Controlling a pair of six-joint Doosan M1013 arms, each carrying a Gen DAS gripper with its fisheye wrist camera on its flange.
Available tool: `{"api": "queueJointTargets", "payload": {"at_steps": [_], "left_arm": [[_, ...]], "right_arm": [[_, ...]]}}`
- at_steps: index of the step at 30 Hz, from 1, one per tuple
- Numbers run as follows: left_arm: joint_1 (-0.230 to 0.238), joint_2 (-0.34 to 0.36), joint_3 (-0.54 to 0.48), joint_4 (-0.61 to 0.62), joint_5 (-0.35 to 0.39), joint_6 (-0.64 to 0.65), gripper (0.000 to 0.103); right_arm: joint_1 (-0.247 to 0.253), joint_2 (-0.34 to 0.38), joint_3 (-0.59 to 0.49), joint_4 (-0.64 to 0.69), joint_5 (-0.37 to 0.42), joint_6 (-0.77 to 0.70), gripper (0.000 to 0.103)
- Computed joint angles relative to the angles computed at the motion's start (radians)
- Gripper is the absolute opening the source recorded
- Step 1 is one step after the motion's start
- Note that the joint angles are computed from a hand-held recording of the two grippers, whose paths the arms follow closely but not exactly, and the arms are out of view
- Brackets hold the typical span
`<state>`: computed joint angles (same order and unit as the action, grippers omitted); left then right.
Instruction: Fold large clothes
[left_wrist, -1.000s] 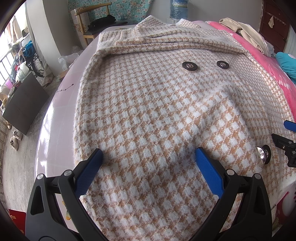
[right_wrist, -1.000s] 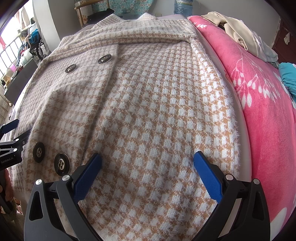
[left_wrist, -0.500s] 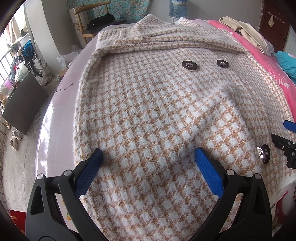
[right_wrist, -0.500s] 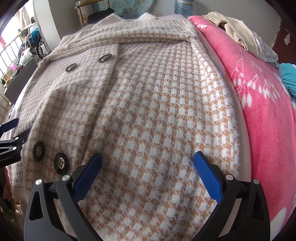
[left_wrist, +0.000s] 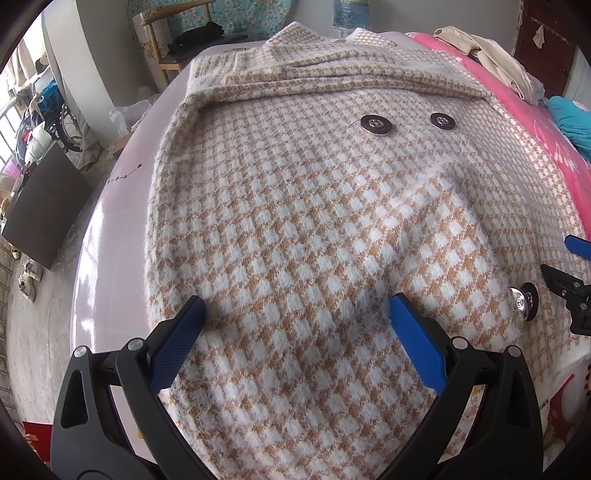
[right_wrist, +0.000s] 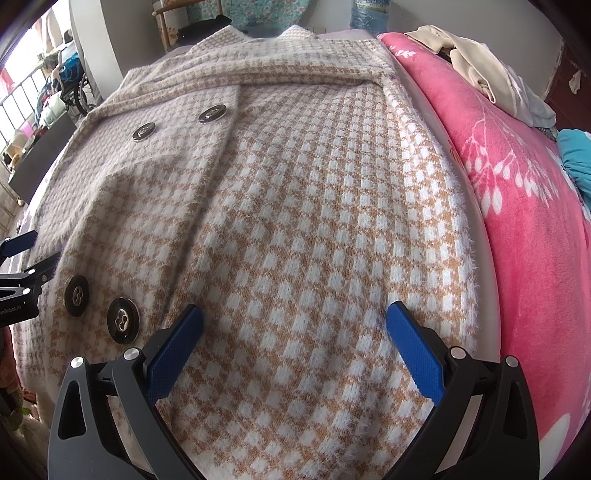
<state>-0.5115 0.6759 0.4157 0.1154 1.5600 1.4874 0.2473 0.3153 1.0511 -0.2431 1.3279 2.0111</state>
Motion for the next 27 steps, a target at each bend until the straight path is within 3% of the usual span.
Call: {"api": "queueJointTargets", "payload": {"at_steps": [8,18,27], "left_arm": [[0.003,0.022,-0.046,-0.008,0.041,0.007,0.096],[0.006,0.091,-0.183,-0.018,0.145,0.02,0.096],[0.004,0.07,-0.141,-0.014,0.111,0.012,0.096]], "right_arm": [[0.008,0.006,-0.01,-0.019,0.025,0.032,0.097],[0.01,-0.031,0.051,-0.023,-0.054,0.027,0.097],[0.005,-0.043,0.067,-0.009,-0.07,-0.001,0.097]]}}
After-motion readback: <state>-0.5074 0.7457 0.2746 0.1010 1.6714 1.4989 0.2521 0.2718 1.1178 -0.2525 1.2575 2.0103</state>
